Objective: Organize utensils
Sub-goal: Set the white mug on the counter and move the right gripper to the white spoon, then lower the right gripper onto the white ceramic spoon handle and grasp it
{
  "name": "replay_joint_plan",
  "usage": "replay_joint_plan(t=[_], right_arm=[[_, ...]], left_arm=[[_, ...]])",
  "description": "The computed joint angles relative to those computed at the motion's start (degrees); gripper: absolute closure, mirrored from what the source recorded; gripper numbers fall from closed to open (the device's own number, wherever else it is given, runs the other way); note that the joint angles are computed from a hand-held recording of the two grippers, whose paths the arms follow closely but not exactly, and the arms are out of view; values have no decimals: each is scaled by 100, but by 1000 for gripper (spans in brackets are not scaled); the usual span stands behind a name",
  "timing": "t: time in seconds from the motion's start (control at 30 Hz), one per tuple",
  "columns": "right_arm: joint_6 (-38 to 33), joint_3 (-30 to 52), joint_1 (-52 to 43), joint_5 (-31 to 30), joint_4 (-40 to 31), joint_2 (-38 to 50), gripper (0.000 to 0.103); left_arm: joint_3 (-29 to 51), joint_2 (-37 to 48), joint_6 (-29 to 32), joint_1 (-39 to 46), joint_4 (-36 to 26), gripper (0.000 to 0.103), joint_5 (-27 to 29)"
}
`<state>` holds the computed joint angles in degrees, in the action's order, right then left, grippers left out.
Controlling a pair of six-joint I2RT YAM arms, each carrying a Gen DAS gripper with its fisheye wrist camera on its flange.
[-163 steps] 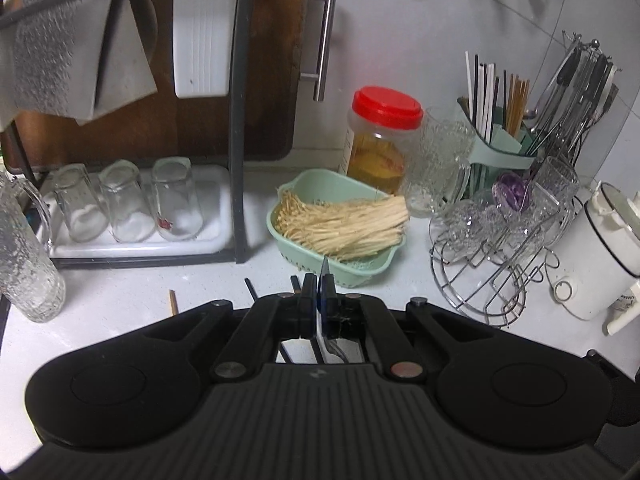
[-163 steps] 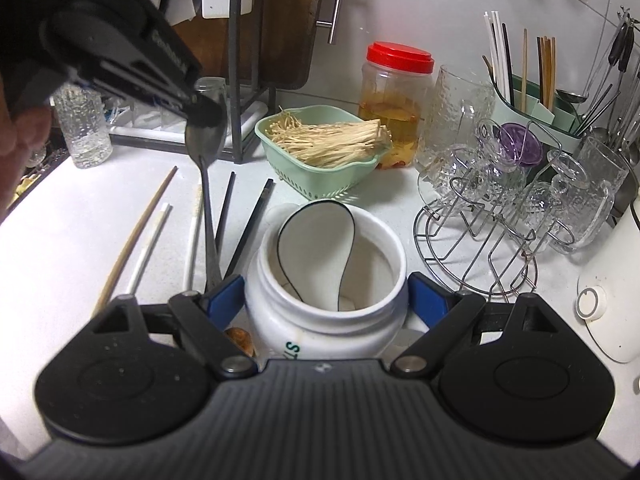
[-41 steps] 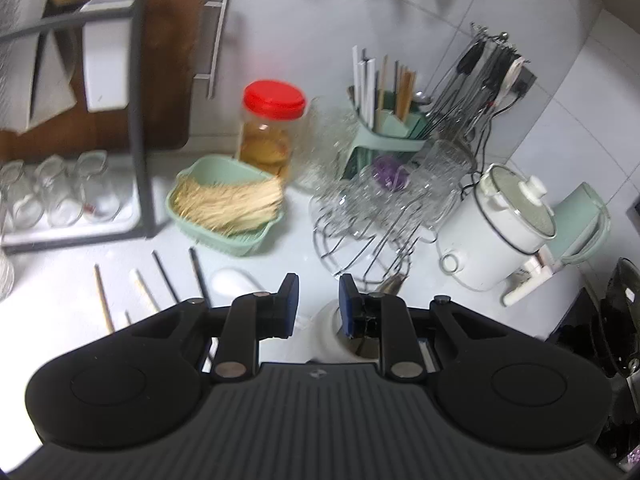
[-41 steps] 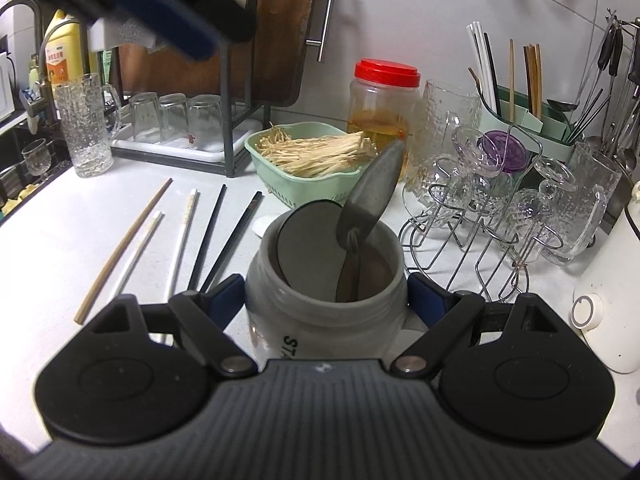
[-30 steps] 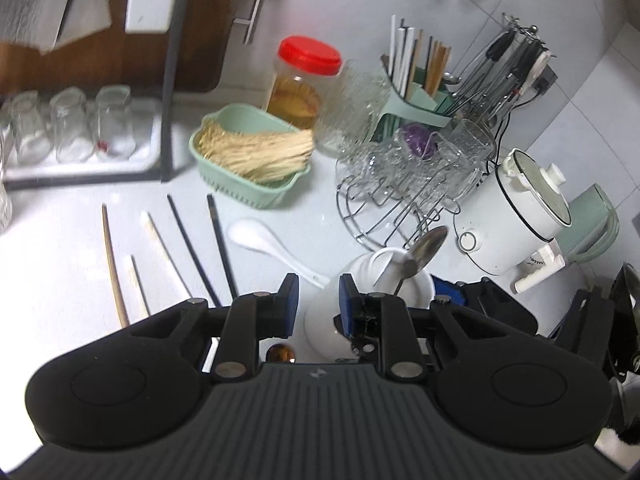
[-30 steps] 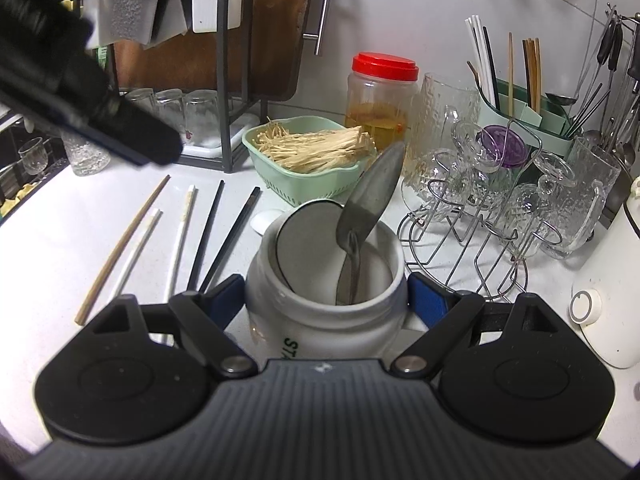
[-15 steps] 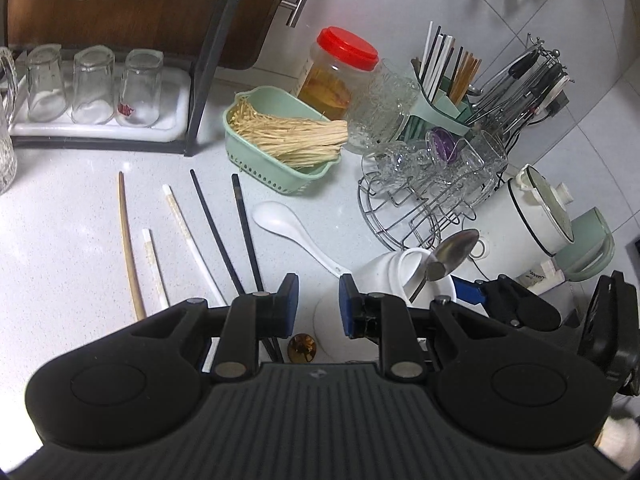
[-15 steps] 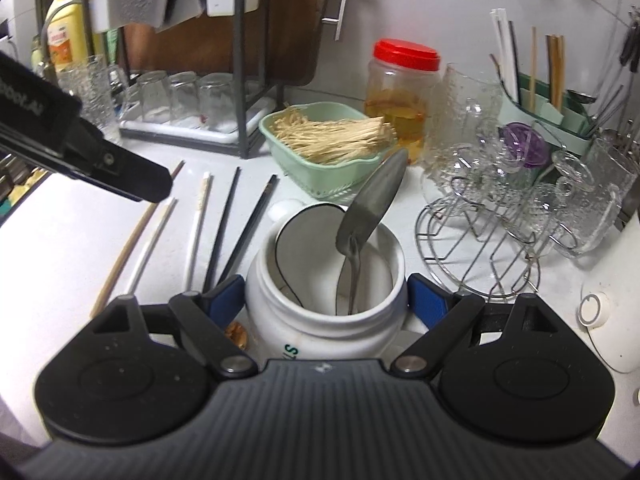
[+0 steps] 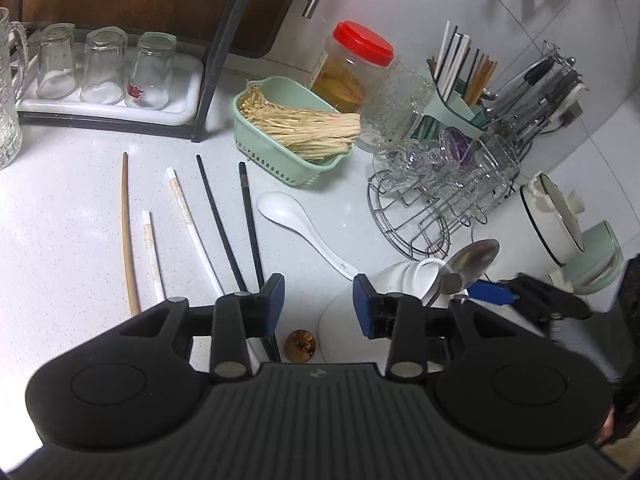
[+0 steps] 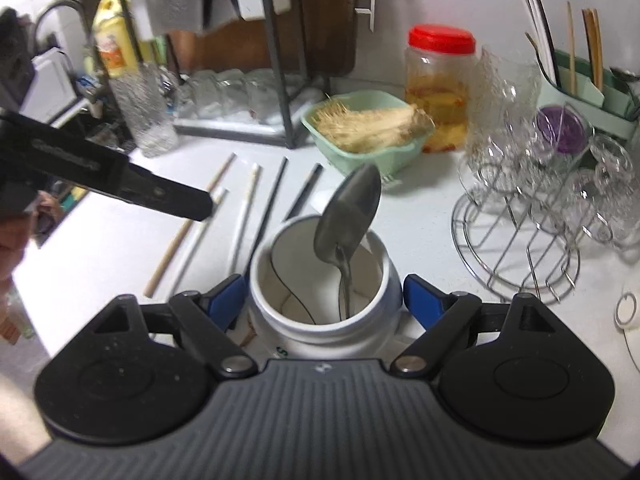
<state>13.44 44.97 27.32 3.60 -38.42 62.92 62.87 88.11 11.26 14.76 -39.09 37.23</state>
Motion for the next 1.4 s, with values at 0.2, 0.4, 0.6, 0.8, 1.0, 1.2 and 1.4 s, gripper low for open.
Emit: replay_joint_plan(t=[0.2,0.4,0.6,0.8,1.0,1.2,1.4], right_arm=[[-728,756,-1074,-1085,-658,-355,16],[-1547,1554,-2377,-1746,-937,31,16],[-2336,2072,-2696,-1972,-998,1310,39],[-2653,2620,-2476,-2036,-1154,2525,56],[-2799,3377,-2282,-2124,-1575,3760,62],[-3082,4097,-2088,-2044,-1923,4744,62],[-3249,4675,-1887,-1982,-2230,5484,62]], left_arm=[[-282,-229,-316,-183,232,55,-108],[-638,-679,305,-395,88,43,71],[-1073,-1219,480,-573,19,34,-35],[-1349,-1463,307,-909,300,22,-224],[-1504,-1353,-3,-1311,906,21,-273],[-1519,-1133,-82,-1631,1309,17,-557],[-1416,-838,1,-1622,1442,17,-581]])
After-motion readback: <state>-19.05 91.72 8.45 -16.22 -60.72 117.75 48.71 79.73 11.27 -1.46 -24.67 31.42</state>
